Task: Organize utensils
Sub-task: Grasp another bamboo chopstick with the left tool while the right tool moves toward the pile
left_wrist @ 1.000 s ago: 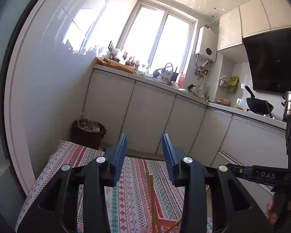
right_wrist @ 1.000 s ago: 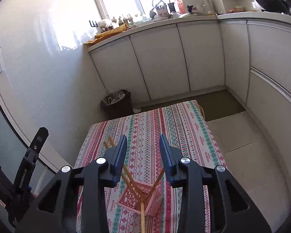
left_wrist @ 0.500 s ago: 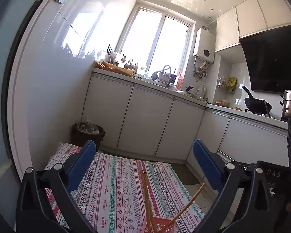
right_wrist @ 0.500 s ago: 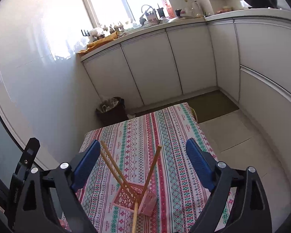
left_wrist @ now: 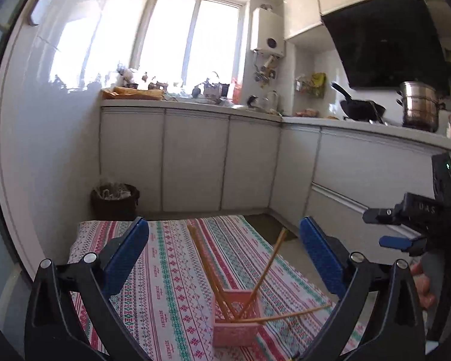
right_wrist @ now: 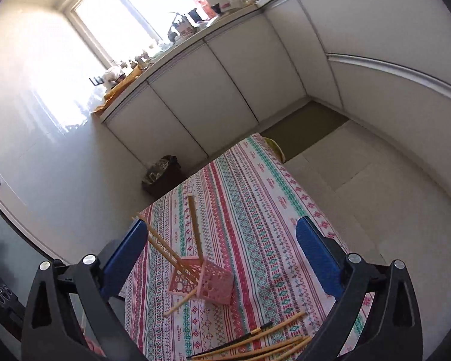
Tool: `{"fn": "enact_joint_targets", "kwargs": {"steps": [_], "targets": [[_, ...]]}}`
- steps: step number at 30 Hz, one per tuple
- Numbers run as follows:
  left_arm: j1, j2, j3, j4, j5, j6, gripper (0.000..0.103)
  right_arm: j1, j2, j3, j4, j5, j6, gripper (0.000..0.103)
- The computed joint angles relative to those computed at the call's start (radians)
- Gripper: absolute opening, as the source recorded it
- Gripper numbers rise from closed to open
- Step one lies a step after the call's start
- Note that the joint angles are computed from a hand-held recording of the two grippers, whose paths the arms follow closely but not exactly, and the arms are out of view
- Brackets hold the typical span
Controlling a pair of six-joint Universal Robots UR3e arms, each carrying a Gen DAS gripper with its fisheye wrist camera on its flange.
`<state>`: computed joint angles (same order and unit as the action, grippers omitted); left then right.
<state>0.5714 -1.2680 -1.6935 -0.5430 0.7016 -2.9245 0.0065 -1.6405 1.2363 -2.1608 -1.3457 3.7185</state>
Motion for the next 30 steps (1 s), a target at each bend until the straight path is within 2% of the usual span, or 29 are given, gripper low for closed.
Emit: {"fn": "enact_joint_targets", "kwargs": {"steps": [1, 3, 5, 7, 8, 10, 13, 16, 18, 20, 22, 24, 27, 30], "targets": [[0.018, 0.035, -0.005, -0.113, -0.056, 0.096, 0.096, -0.030, -0.050, 0.063, -0.005, 0.019, -0.002, 0.096], [0.039, 0.094, 0.023, -0.427, -0.131, 0.331, 0.096, -0.093, -0.130, 0.156, 0.012, 0.059, -0.024, 0.096], [0.031, 0.130, 0.082, -0.750, -0.134, 0.568, 0.096, -0.157, -0.180, 0.219, 0.027, 0.110, -0.045, 0.096], [-0.002, 0.144, 0.164, -1.037, -0.086, 0.804, 0.096, -0.217, -0.208, 0.259, 0.034, 0.176, -0.054, 0.096], [-0.043, 0.143, 0.194, -1.112, -0.033, 0.886, 0.096, -0.239, -0.211, 0.263, 0.042, 0.199, -0.057, 0.096], [-0.160, 0.124, 0.222, -1.138, 0.087, 0.956, 0.096, -0.280, -0.222, 0.281, 0.066, 0.242, -0.056, 0.096], [-0.385, 0.022, 0.265, -1.117, 0.264, 0.933, 0.096, -0.375, -0.256, 0.322, 0.113, 0.366, -0.072, 0.096], [-0.618, -0.133, 0.279, -0.998, 0.499, 0.800, 0.096, -0.449, -0.287, 0.340, 0.161, 0.431, -0.097, 0.096], [-0.728, -0.262, 0.327, -0.990, 0.637, 0.706, 0.095, -0.504, -0.310, 0.347, 0.210, 0.468, -0.124, 0.096], [-0.772, -0.375, 0.402, -1.068, 0.681, 0.669, 0.088, -0.570, -0.335, 0.361, 0.266, 0.519, -0.150, 0.096], [-0.797, -0.484, 0.497, -1.146, 0.694, 0.649, 0.072, -0.624, -0.354, 0.365, 0.330, 0.557, -0.182, 0.096], [-0.805, -0.573, 0.588, -1.201, 0.694, 0.633, 0.067, -0.676, -0.374, 0.373, 0.384, 0.591, -0.213, 0.096], [-0.816, -0.670, 0.697, -1.238, 0.715, 0.613, 0.066, -0.731, -0.394, 0.371, 0.451, 0.623, -0.262, 0.096], [-0.824, -0.756, 0.813, -1.310, 0.724, 0.620, 0.058, -0.764, -0.402, 0.365, 0.500, 0.641, -0.299, 0.096]]}}
